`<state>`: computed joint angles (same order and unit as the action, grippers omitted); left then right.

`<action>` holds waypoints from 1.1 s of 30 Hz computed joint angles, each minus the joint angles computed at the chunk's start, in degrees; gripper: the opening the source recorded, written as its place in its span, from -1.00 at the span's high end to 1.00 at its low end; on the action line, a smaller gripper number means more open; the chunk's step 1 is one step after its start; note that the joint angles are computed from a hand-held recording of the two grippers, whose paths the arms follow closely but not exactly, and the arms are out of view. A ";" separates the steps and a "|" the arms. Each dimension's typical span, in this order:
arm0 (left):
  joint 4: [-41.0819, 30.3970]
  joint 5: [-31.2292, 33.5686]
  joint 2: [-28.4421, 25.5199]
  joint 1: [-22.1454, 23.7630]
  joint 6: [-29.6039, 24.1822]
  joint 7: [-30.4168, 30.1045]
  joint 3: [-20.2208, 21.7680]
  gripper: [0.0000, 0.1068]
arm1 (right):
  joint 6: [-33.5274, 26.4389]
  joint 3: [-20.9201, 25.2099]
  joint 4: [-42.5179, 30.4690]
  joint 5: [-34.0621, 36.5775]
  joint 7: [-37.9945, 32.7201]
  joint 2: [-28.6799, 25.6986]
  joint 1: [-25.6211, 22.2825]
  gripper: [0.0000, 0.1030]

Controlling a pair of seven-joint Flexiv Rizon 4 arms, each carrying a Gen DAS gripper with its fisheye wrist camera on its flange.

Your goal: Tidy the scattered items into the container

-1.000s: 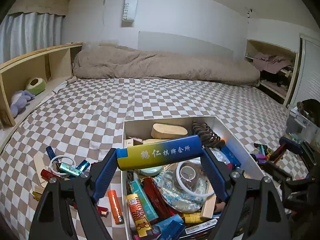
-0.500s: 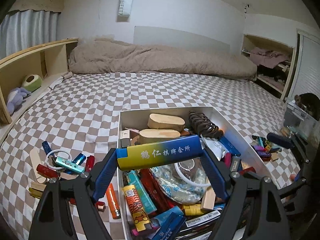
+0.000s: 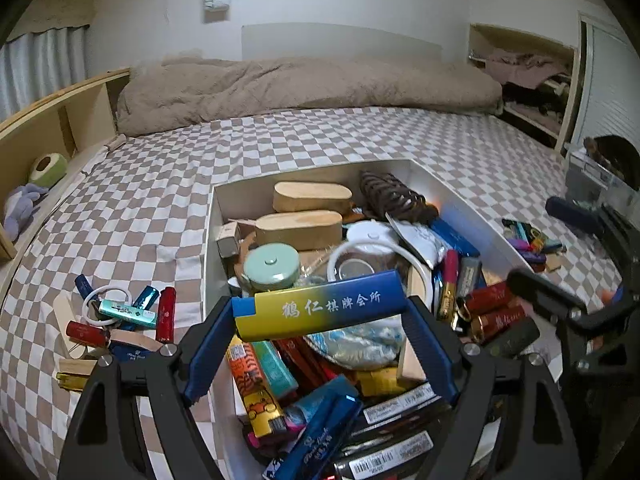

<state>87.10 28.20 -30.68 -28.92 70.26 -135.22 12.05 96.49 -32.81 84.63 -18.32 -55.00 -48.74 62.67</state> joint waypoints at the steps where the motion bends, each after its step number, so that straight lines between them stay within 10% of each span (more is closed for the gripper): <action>1: 0.30 -0.12 0.17 0.12 0.15 0.19 -0.24 -0.58 | -0.01 0.16 -0.02 0.08 0.05 0.03 -0.11 -0.85; 8: 1.44 0.74 0.92 -0.29 2.78 -0.06 0.55 -0.92 | 0.10 0.28 0.07 0.04 -0.07 0.01 -0.14 -0.85; 33: 0.60 4.69 1.29 -1.29 1.16 -5.68 1.97 -0.92 | 0.61 -2.23 0.39 1.55 -0.15 -0.62 1.88 -0.89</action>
